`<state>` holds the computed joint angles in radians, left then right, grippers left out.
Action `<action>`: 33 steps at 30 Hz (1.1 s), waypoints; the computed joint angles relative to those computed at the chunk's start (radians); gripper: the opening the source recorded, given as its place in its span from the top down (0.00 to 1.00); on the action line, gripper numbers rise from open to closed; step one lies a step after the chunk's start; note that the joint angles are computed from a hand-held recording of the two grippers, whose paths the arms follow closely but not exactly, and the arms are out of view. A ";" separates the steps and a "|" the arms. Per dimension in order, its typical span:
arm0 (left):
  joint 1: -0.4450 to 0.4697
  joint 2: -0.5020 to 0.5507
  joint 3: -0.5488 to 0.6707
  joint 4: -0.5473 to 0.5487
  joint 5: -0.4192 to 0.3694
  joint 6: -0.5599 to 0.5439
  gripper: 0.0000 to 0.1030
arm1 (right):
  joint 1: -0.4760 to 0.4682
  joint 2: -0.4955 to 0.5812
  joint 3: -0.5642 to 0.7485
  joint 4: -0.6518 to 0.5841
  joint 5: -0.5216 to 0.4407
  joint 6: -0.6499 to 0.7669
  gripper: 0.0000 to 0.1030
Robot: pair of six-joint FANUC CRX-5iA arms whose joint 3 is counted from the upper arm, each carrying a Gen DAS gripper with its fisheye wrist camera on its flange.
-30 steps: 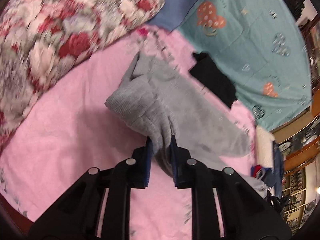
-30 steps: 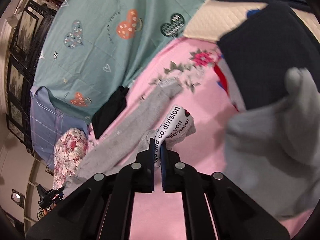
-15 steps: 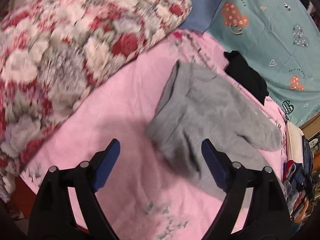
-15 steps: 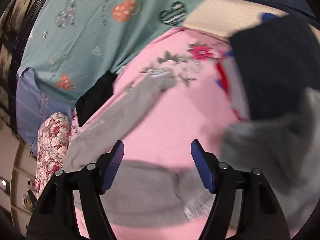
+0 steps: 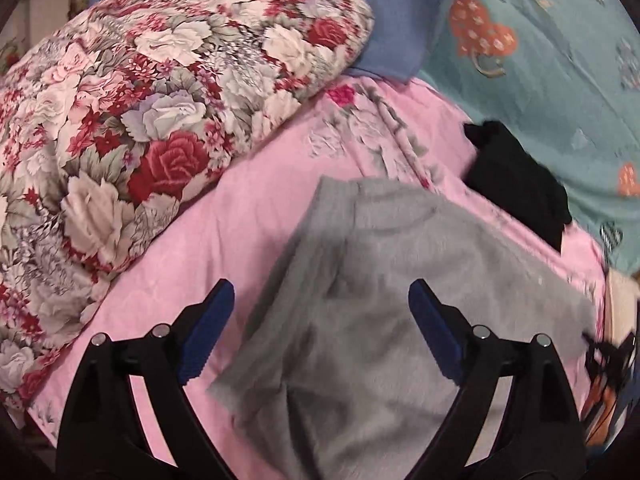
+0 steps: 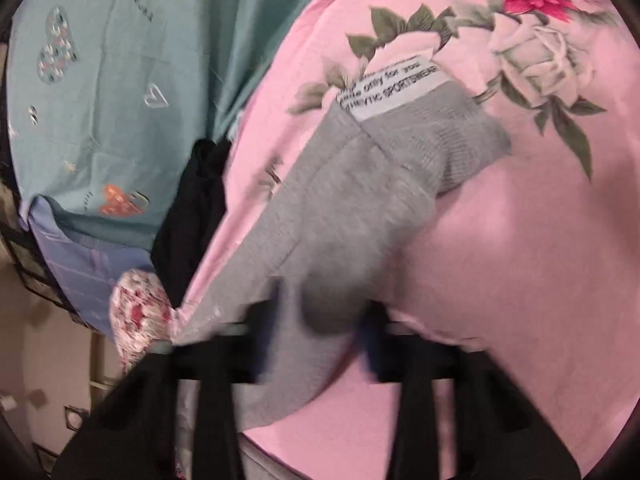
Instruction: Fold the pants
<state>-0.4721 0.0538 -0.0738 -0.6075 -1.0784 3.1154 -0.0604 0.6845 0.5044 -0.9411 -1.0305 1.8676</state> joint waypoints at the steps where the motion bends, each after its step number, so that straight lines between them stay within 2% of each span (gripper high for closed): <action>1: 0.019 -0.004 -0.007 0.004 0.026 0.018 0.12 | -0.004 -0.014 -0.006 -0.011 0.005 0.030 0.91; 5: 0.082 0.006 -0.010 0.038 0.097 -0.001 0.12 | -0.045 -0.096 -0.045 -0.093 0.034 0.124 0.93; 7: 0.112 0.032 0.003 0.064 0.106 -0.052 0.12 | -0.027 -0.109 -0.054 -0.017 0.080 0.059 0.93; 8: 0.127 0.040 0.002 0.082 0.120 -0.080 0.12 | 0.000 -0.106 -0.056 0.075 0.106 -0.022 0.93; 9: 0.150 0.051 -0.002 0.114 0.133 -0.120 0.12 | 0.036 -0.100 -0.061 0.193 0.133 -0.107 0.82; 10: 0.167 0.058 -0.007 0.137 0.144 -0.143 0.12 | 0.074 -0.096 -0.073 0.320 0.159 -0.194 0.63; 11: 0.187 0.060 -0.019 0.164 0.165 -0.173 0.12 | 0.096 -0.102 -0.105 0.416 0.194 -0.240 0.58; 12: 0.205 0.058 -0.035 0.187 0.188 -0.197 0.12 | 0.109 -0.116 -0.131 0.459 0.224 -0.260 0.58; 14: 0.236 0.041 -0.076 0.231 0.244 -0.230 0.12 | 0.100 -0.157 -0.175 0.413 0.265 -0.187 0.58; 15: 0.253 0.030 -0.098 0.258 0.280 -0.252 0.12 | 0.094 -0.179 -0.177 0.355 0.256 -0.103 0.57; 17: 0.266 0.017 -0.118 0.277 0.319 -0.266 0.12 | 0.112 -0.208 -0.177 0.320 0.237 0.014 0.48; 18: 0.265 0.016 -0.116 0.275 0.329 -0.268 0.12 | 0.136 -0.220 -0.172 0.317 0.224 0.089 0.40; 20: 0.262 0.019 -0.113 0.291 0.354 -0.303 0.12 | 0.182 -0.210 -0.114 0.276 0.124 0.290 0.31; 22: 0.245 0.037 -0.084 0.281 0.333 -0.331 0.12 | 0.276 -0.215 -0.116 0.370 0.149 0.372 0.30; 24: 0.222 0.070 -0.035 0.263 0.277 -0.366 0.11 | 0.361 -0.184 -0.083 0.425 0.144 0.448 0.30; 27: 0.213 0.098 0.000 0.266 0.240 -0.411 0.11 | 0.453 -0.107 -0.009 0.519 0.132 0.474 0.32; 30: 0.233 0.096 -0.013 0.309 0.269 -0.441 0.11 | 0.502 -0.002 0.117 0.571 0.046 0.495 0.45; 33: 0.267 0.081 -0.056 0.378 0.336 -0.471 0.11 | 0.527 0.091 0.237 0.624 -0.027 0.514 0.47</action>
<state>-0.2050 0.1353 -0.1301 -0.2294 -0.7425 2.6443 0.4670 0.7753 0.7413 -0.3169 -1.0573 2.3811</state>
